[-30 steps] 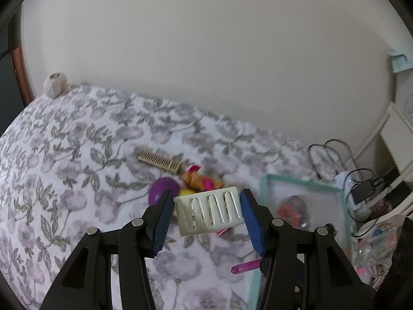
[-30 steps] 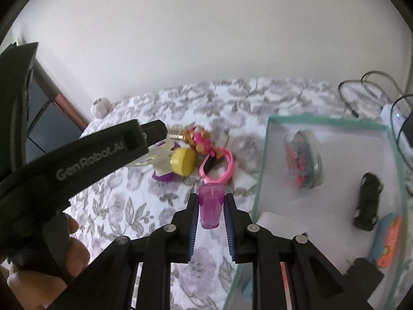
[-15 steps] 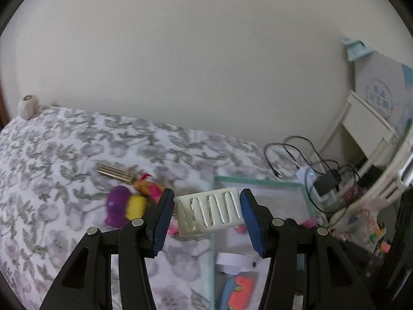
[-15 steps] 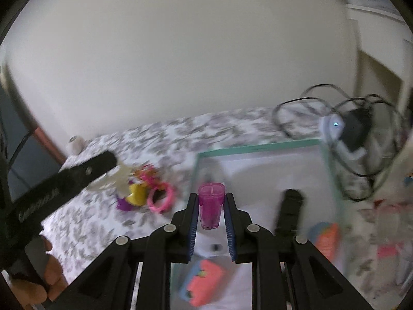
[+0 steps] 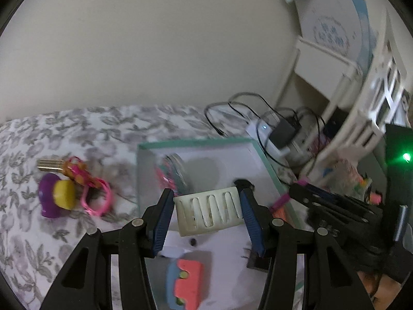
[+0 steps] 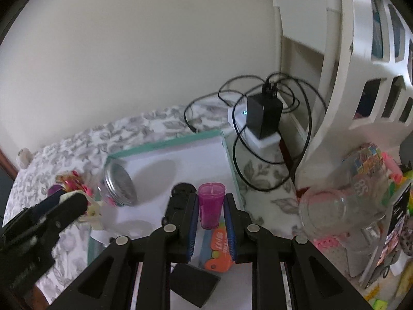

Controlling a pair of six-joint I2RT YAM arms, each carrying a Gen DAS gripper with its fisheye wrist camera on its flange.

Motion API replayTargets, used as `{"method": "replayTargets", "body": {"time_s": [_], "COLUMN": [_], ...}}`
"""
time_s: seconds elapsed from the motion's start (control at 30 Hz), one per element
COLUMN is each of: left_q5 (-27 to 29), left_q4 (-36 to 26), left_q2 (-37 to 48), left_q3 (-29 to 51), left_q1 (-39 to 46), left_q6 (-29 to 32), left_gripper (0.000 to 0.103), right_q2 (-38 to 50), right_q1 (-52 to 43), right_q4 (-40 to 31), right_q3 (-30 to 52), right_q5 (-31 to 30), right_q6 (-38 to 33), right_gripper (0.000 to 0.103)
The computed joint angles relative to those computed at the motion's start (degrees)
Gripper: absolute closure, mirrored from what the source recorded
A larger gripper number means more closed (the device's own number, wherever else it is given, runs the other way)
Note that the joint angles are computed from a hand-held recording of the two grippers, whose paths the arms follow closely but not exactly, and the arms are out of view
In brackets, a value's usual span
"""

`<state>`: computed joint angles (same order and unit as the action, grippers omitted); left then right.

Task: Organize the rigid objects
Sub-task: 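Carry the white holder and magenta tube into the tray and open both grippers, then lift both open grippers away from the tray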

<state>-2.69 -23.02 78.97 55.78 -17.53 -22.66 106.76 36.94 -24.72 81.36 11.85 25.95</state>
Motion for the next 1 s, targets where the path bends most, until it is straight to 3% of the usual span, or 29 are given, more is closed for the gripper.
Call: {"method": "replayTargets", "body": {"time_s": [0.47, 0.6, 0.67, 0.73, 0.93, 1.0], "left_q5": [1.19, 1.65, 1.61, 1.64, 1.41, 1.41], "left_q4": [0.29, -0.53, -0.62, -0.71, -1.28, -1.43], "left_q2": [5.43, 6.07, 5.89, 5.69, 5.57, 5.52], "left_q3": [-0.38, 0.12, 0.11, 0.17, 0.52, 0.61], "left_q1": [-1.31, -1.19, -1.16, -1.05, -1.09, -1.09], "left_q6": [-1.52, -1.69, -1.88, -1.88, -2.21, -2.29], "left_gripper": [0.048, 0.041, 0.04, 0.04, 0.04, 0.04], "right_q2": [1.32, 1.67, 1.77, 1.74, 1.51, 1.23], "right_q1": [0.88, 1.09, 1.09, 0.88, 0.64, 0.67], "right_q4": [0.78, 0.32, 0.49, 1.05, 1.47, 1.65], "right_q3": [0.45, 1.01, 1.14, 0.85, 0.57, 0.23], "right_q5": [0.02, -0.06, -0.43, -1.44, -1.87, -1.59], "right_q6": [0.02, -0.13, 0.33, 1.07, 1.51, 1.83], "right_gripper": [0.079, 0.079, 0.073, 0.059, 0.058, 0.051]}}
